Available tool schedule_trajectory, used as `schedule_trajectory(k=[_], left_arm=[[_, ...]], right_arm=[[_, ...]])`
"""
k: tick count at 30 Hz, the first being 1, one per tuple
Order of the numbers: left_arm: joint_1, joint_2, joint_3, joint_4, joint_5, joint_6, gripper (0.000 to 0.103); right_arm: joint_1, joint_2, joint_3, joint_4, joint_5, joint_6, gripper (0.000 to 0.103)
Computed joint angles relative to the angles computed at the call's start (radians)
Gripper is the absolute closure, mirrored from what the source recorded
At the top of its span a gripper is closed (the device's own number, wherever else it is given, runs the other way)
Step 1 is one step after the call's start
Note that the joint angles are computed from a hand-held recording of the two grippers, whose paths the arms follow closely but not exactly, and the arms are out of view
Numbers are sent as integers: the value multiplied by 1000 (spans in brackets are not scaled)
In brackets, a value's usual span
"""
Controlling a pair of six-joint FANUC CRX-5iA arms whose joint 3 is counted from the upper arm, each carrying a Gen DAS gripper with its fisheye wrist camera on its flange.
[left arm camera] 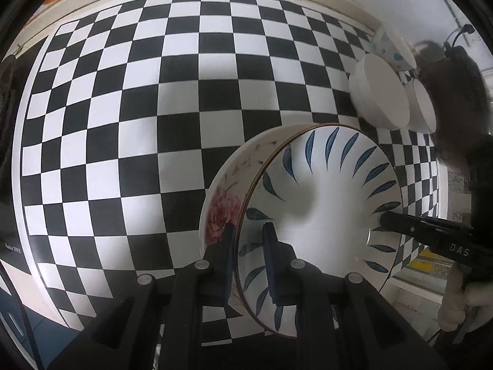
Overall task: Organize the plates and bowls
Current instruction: 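Carry the blue-striped plate with both tools and lower it onto the plate stack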
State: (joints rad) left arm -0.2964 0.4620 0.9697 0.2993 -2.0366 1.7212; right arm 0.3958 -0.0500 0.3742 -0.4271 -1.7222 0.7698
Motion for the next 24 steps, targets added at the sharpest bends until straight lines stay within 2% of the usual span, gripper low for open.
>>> schedule_trajectory(k=[10,16,24], left_arm=[[-17,-12,-23,-52,-1,-22,87],[-47,-16,-18,-116,-5,-37,86],[-71,-30,-56,-138,9,-23,86]], right_arm=[[6,11,-24,-7,1,13,92],[34,26,-13,26,-7,9,92],[70,34,-14,64,-25,-13,92]])
